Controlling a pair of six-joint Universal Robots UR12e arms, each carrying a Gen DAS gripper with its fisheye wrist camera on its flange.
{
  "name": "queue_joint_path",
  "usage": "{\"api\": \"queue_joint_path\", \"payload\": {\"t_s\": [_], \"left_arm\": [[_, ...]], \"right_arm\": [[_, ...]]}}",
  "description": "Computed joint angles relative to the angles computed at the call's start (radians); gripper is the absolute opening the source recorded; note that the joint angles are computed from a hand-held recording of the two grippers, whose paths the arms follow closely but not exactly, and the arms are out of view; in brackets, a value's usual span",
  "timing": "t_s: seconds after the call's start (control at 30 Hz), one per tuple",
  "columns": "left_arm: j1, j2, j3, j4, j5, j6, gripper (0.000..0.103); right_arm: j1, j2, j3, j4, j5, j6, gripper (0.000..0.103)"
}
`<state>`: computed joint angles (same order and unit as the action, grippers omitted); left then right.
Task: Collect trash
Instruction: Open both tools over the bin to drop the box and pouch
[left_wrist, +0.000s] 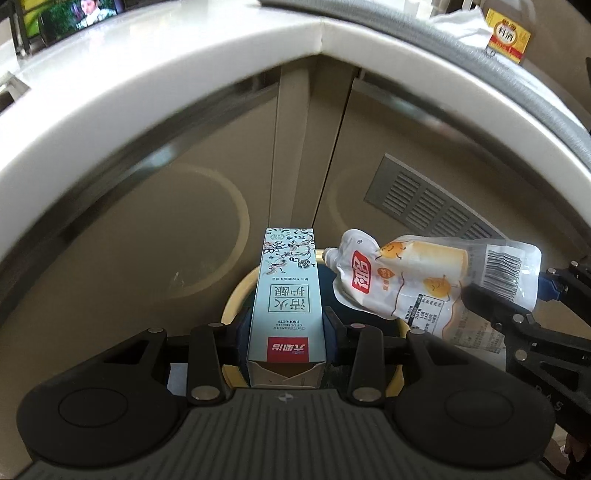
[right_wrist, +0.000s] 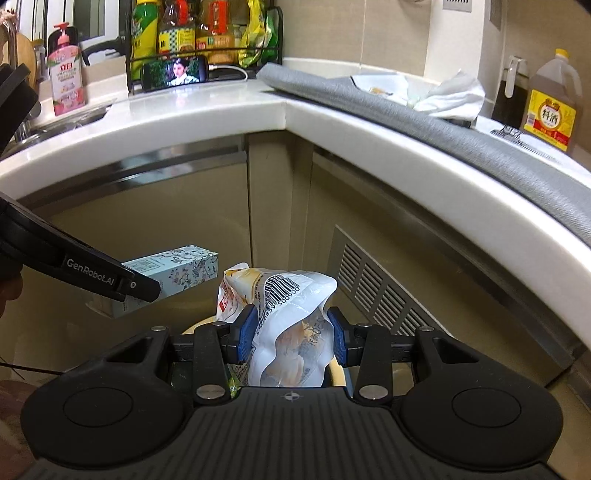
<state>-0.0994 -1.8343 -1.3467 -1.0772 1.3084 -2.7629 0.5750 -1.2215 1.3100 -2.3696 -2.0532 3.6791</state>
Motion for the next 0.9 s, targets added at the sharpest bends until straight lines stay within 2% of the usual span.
{"api": "queue_joint_path", "payload": {"t_s": [0.23,0.4,0.57,0.9], "left_arm": [[-0.015,-0.048,0.054,-0.146,0.021,0.020,0.043],[-0.023,-0.075,0.081,-0.214,0.039,0.030,0.043],[-0.035,-0.101,0.098,-0.232,0.064,0.036,0.043],[-0.055,-0.167,0.166,-0.329,0.090,0.008,0.043]], "right_arm": [[-0.022,0.019,-0.002,0.042,0.060,0.044,0.044],[-0.036,0.036,-0.013,0.087,0.092,0.063,0.044],[-0.044,0.057,-0.030,0.117,0.105,0.066,0.044],[-0.061,0.094,-0.074,0.198,0.145,0.080,0.044]]}}
